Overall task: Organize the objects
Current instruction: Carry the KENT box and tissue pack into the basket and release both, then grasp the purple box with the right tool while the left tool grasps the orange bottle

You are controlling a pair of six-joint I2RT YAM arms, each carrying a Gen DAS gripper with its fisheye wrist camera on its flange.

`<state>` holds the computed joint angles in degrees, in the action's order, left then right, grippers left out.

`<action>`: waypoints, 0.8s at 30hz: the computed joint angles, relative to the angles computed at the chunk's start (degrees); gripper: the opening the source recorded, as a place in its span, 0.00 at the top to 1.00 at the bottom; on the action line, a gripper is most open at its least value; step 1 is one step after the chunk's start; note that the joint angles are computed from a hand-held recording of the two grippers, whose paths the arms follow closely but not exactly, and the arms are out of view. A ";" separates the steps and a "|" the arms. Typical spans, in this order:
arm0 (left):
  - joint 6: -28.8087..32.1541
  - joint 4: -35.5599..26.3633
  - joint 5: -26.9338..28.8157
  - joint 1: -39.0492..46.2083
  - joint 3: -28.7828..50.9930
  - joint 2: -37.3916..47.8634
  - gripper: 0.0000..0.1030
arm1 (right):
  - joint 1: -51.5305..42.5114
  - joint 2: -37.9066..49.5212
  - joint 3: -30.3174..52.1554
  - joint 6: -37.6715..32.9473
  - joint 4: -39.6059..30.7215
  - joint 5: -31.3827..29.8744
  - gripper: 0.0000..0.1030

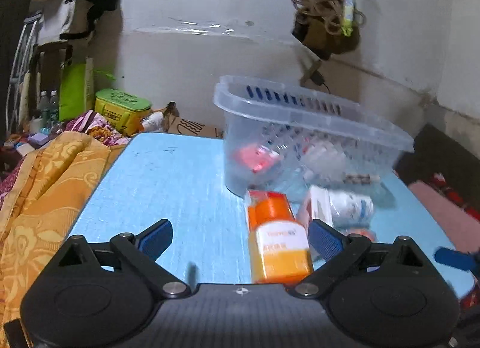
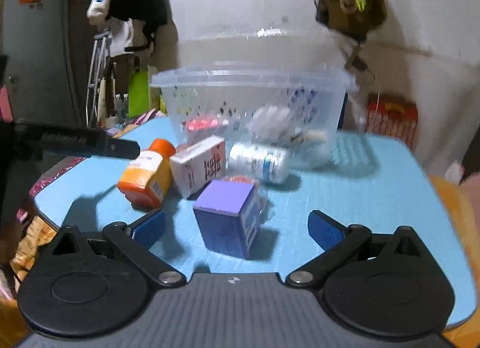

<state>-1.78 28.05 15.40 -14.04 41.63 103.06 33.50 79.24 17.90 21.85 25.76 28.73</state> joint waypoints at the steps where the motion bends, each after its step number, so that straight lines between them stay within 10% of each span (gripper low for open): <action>1: 1.17 0.29 -0.52 -0.64 -0.72 -0.22 0.04 | -0.60 1.15 0.70 1.17 -0.05 -0.96 0.00; 12: 8.83 4.16 -12.62 -9.36 -2.62 3.08 0.05 | 0.53 11.60 3.55 -3.38 5.62 1.84 0.09; 15: 8.62 5.31 -15.25 -10.38 -2.51 4.16 0.12 | -0.33 12.12 3.94 -3.13 5.73 0.82 0.21; 19: 7.50 4.16 -12.73 -9.55 -1.63 4.87 0.47 | -1.20 11.80 3.60 -4.70 6.47 -1.25 0.53; 24: 8.12 6.73 -12.79 -9.13 -3.72 3.64 0.47 | -3.25 6.52 -0.14 -6.02 7.61 -5.76 0.55</action>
<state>6.34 34.78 2.60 -23.17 37.91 106.70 30.24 85.75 17.76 15.83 33.37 22.96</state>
